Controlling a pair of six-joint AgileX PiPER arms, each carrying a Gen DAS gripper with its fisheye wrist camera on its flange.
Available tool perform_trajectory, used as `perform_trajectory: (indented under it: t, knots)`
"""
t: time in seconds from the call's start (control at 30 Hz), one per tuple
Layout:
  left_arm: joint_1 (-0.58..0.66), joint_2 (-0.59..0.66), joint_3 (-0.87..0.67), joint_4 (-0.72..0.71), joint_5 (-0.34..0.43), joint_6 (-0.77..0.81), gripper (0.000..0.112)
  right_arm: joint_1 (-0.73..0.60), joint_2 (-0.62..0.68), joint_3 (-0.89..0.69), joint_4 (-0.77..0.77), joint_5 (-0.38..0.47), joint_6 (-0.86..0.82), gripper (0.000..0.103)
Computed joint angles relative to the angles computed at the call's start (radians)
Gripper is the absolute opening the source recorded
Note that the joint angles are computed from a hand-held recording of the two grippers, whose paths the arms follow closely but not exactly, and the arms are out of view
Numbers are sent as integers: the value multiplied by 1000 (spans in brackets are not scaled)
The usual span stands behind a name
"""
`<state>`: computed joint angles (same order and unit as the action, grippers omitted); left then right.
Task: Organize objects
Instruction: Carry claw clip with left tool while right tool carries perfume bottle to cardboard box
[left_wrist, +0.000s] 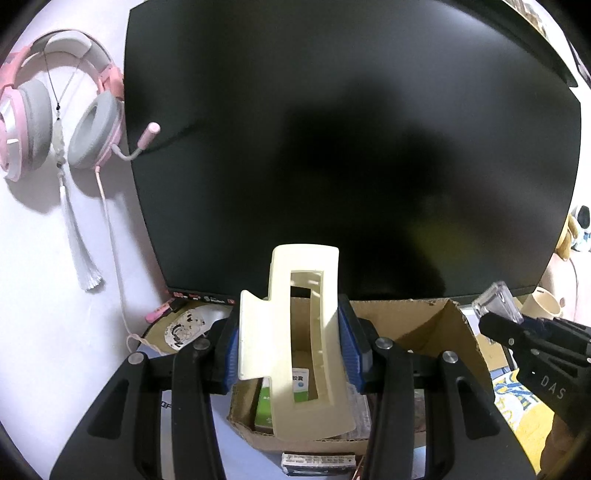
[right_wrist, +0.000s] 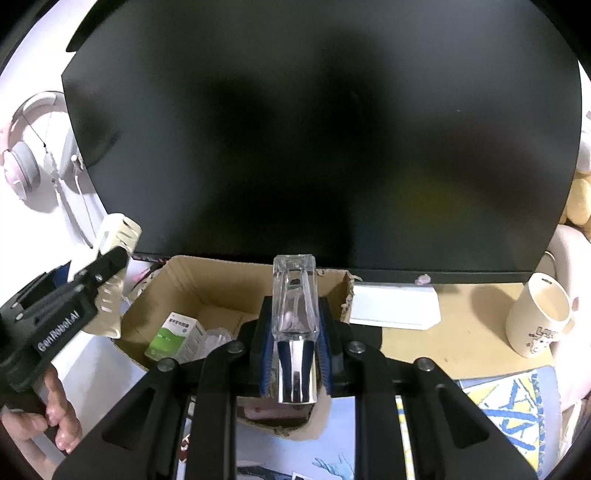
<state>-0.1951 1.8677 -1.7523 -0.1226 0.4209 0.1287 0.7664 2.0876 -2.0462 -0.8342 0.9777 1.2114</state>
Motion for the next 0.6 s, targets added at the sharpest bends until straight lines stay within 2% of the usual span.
perform_trajectory:
  t: [0.13,0.37,0.5,0.6]
  knots:
    - [-1,19,-14,-26,11,31,44,-2,16,-10,-4,-27,-10,23]
    - [4,51,-39,-73,31,71,44,-5,80,-101,31,9,-70,23]
    - [7,62,-35,-69,15,71,44,-19,116,-156,70,23,-108,23]
    - [5,86,-59,-4,33,7,44,-26,129,-170,86,21,-116,23]
